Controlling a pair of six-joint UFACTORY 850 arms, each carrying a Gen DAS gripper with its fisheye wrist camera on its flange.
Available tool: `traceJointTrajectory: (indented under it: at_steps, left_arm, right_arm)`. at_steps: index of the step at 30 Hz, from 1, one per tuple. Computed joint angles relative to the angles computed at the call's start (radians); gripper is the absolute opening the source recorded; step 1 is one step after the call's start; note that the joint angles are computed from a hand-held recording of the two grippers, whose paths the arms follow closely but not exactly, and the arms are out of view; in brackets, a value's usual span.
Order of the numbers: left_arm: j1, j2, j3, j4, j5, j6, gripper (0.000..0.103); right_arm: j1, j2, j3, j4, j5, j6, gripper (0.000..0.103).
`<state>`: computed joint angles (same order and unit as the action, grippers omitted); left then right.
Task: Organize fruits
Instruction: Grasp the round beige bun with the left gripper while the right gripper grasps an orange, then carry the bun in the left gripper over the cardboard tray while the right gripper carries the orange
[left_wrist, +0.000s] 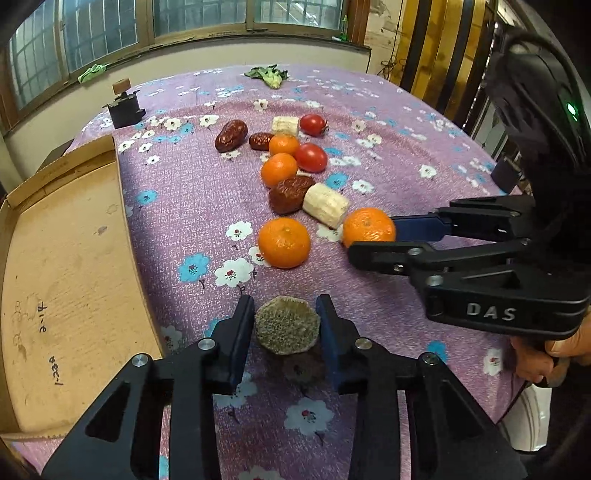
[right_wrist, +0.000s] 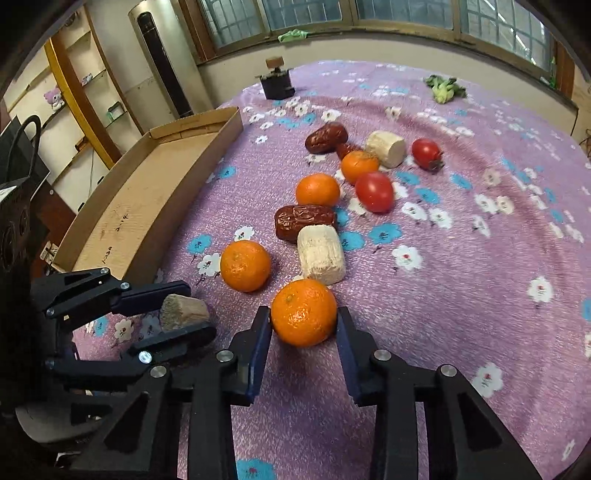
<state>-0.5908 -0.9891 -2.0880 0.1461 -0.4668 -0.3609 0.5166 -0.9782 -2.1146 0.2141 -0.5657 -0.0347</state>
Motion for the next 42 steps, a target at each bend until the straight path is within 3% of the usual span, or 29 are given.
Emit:
traceJointTrajectory:
  at_steps: [6,17,32,42]
  left_arm:
    - [-0.018,0.024,0.010,0.106,0.012,-0.082,0.032]
    - [-0.015,0.080,0.072,0.308,0.026,-0.284,0.032]
    - [0.026,0.172,0.217,0.503,0.055,-0.543,0.032]
    - [0.061,0.221,0.303,0.624,0.036,-0.710,0.032]
  right_arm:
    - [-0.011,0.120,0.163,0.028,0.111,0.006,0.035]
    - [-0.004,0.153,0.190,0.047,0.131,-0.011,0.035]
    - [0.046,0.080,0.048,0.084,0.057,-0.090,0.035]
    - [0.086,-0.050,-0.169,0.128,-0.055,-0.168,0.035]
